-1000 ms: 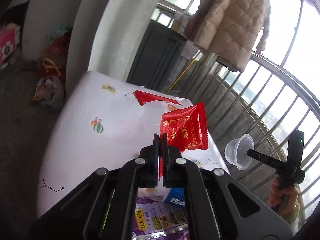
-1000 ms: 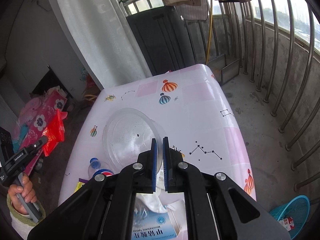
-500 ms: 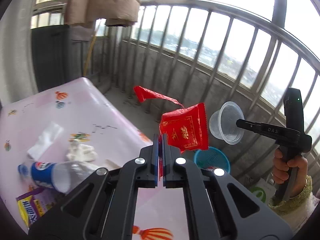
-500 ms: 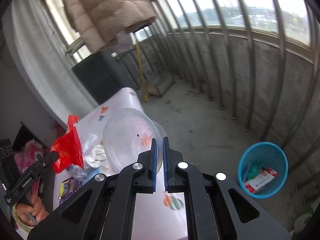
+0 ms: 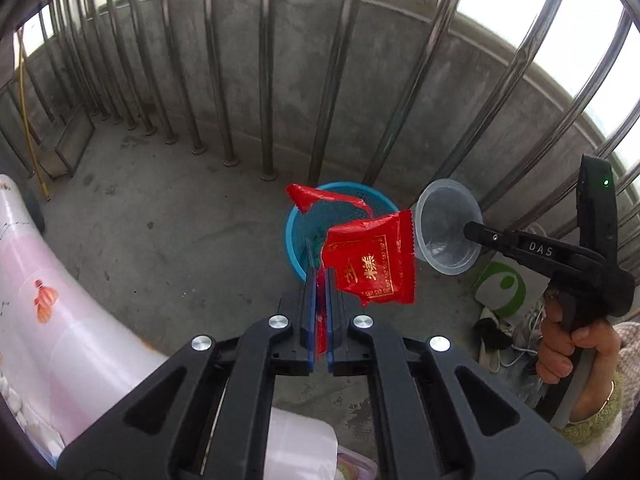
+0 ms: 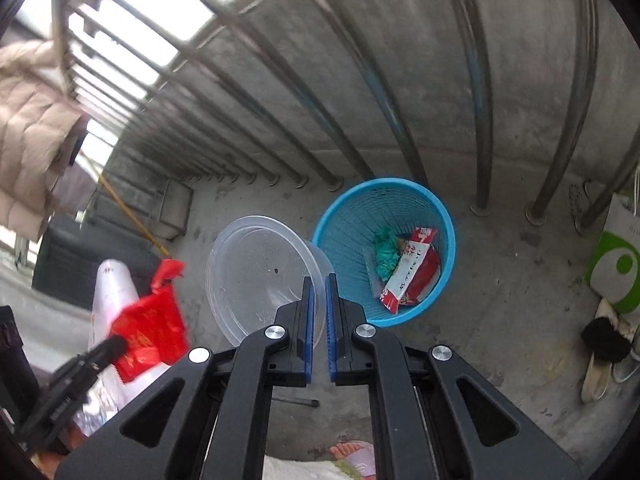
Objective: Collect trash
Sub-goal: 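Open both grippers over the blue wastebasket to drop the items, then move both grippers back over the table toward the white tissue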
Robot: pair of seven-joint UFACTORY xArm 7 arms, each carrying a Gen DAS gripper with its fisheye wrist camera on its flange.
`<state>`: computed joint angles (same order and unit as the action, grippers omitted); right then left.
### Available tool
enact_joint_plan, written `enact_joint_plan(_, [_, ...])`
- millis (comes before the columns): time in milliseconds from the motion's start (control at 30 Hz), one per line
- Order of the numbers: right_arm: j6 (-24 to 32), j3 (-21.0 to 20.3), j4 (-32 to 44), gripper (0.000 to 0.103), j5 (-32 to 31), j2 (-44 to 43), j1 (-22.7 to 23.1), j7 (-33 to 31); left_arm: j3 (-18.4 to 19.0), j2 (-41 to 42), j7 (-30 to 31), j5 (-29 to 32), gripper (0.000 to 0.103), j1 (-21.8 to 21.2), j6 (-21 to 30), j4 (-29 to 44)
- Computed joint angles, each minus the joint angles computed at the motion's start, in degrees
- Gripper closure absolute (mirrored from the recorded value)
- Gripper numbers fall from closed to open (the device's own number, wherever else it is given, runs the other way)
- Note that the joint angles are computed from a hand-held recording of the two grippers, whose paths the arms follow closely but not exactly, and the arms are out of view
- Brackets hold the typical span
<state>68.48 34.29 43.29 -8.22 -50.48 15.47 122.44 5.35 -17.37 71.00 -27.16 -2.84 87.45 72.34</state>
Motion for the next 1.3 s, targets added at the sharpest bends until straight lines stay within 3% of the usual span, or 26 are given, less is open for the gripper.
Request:
enact_joint_plan(133, [-4.83,-3.26,-8.61,0.097,0.30,-4.63,0.48,1.22,-4.74,1.05,-3.47,1.79,0.098,-2.73,-7.57,-4.47])
enact_joint_plan(200, [-8.35,-5.42,-13.16,0.096,0.38,-6.29,0.84,0.36,-5.80,2.28,-5.00,1.47,0.079,-4.09,-10.71,-5.78])
enact_joint_plan(233, [-10.61,-6.98,-15.68,0.092,1.13,-6.61,1.10,-0.14,-6.50,2.89,-6.33,1.82,0.059,-4.61,-12.96,-6.39])
enact_joint_plan(267, [-12.75,-8.19,-17.68,0.086,1.95,-6.70,1.19,-0.39,-7.13,2.82,-7.78,1.96,0.054,-5.15,-15.27,-7.43])
enact_joint_plan(333, [-14.50,-9.21,-20.33,0.067,3.76,-6.64,1.18,0.15,-6.81,4.00,-9.54,1.15,0.054,-5.85,-16.08,-6.95])
enact_joint_plan(633, [-18.28,-8.25,-21.99,0.061,3.96,-4.21,2.01,0.82,-3.36,5.47,-9.24,-3.54,0.047,-4.17,-12.96,-2.49])
enact_joint_plan(933, [-15.94,-7.60,-10.98,0.059,-1.21,2.67,-0.41,-5.80,1.63,7.66,-8.25,-9.70,0.038,1.47,-3.68,7.82])
enact_joint_plan(1200, [-14.63,-5.67,7.24,0.052,-8.74,15.46,-3.66,-16.80,5.24,14.30,-7.30,-16.33,0.038,10.93,1.41,19.96])
enact_joint_plan(1300, [-15.80,-4.84,15.02,0.052,-12.09,22.59,-3.94,-20.36,6.65,19.04,-7.24,-20.49,0.038,16.10,4.93,27.57])
